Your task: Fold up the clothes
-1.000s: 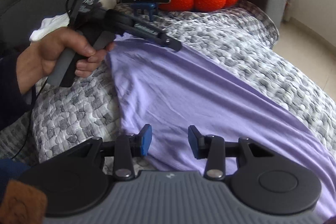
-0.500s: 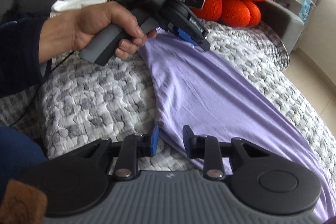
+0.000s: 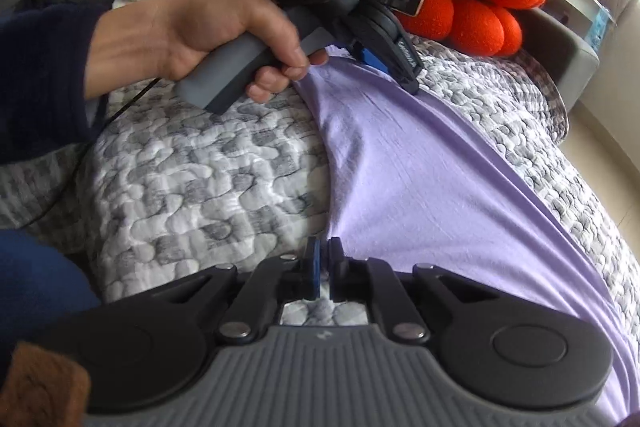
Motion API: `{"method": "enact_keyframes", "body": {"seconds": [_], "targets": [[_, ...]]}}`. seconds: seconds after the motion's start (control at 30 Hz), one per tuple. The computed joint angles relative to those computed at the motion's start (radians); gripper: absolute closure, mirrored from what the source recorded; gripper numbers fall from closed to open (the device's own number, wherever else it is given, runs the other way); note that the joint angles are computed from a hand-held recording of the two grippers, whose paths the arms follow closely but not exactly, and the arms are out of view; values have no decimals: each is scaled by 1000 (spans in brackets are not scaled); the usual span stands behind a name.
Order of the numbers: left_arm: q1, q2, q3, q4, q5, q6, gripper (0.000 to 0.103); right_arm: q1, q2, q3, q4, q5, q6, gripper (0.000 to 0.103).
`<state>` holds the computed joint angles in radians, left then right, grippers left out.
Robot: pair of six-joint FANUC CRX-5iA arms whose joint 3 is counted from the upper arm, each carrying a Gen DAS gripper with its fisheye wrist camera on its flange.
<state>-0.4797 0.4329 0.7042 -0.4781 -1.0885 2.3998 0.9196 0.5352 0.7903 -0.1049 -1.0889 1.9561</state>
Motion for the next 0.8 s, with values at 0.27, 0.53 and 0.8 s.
{"method": "enact_keyframes", "body": {"seconds": [0.27, 0.53, 0.8], "targets": [[7, 0, 0, 6, -6, 1, 74, -3, -21, -27, -27, 23, 24, 97], [13, -20, -28, 9, 20, 9, 75, -22, -54, -52, -72, 69, 24, 97], [8, -28, -39, -15, 29, -1, 75, -17, -36, -57, -58, 51, 45, 93]]}}
